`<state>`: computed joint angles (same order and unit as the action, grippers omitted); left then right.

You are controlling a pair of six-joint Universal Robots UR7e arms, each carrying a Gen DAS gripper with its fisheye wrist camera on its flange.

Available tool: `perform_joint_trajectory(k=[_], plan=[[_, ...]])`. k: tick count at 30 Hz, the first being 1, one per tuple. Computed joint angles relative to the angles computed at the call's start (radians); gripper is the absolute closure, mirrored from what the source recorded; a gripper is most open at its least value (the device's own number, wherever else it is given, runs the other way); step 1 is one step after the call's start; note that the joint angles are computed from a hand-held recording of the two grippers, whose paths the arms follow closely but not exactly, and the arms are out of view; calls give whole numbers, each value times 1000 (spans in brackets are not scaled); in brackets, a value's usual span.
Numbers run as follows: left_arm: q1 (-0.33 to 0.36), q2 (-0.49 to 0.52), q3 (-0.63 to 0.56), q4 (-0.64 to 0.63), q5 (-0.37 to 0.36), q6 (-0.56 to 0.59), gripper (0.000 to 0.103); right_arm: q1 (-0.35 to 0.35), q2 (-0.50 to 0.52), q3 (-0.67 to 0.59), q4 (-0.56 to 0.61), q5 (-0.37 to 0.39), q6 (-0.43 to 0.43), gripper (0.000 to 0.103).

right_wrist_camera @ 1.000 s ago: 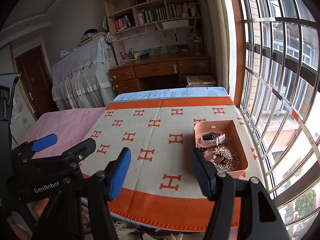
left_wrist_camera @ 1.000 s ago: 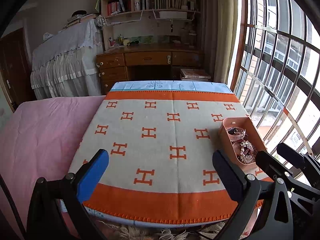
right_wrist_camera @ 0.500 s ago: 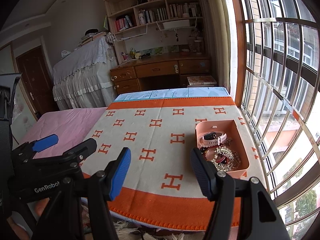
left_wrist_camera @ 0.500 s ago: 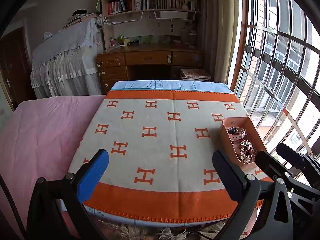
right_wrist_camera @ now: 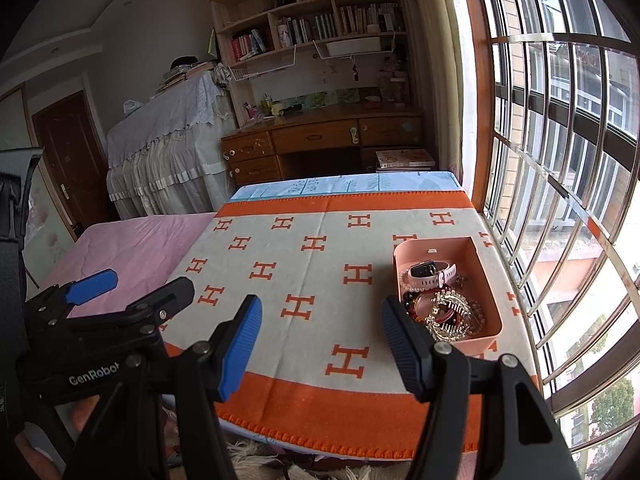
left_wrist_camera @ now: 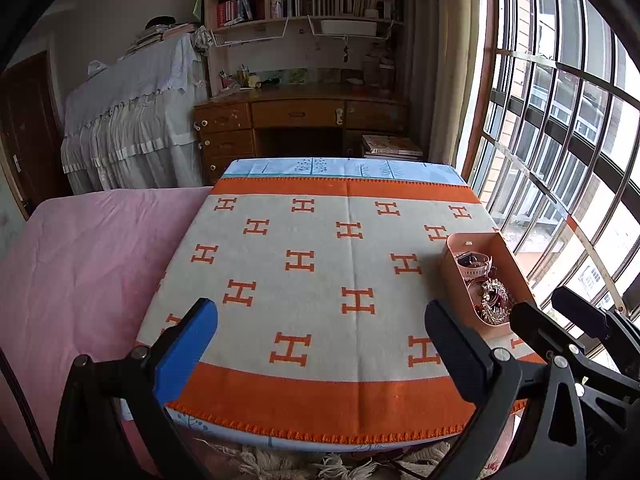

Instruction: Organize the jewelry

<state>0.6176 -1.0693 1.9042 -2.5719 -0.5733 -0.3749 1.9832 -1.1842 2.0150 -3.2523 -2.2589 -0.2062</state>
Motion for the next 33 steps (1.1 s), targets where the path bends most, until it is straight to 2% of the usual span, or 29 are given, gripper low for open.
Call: perform_joint_trajectory(k=[33], plan=[[14, -26, 25, 37, -19, -40, 1, 16, 27, -5, 30, -7, 37, 41]])
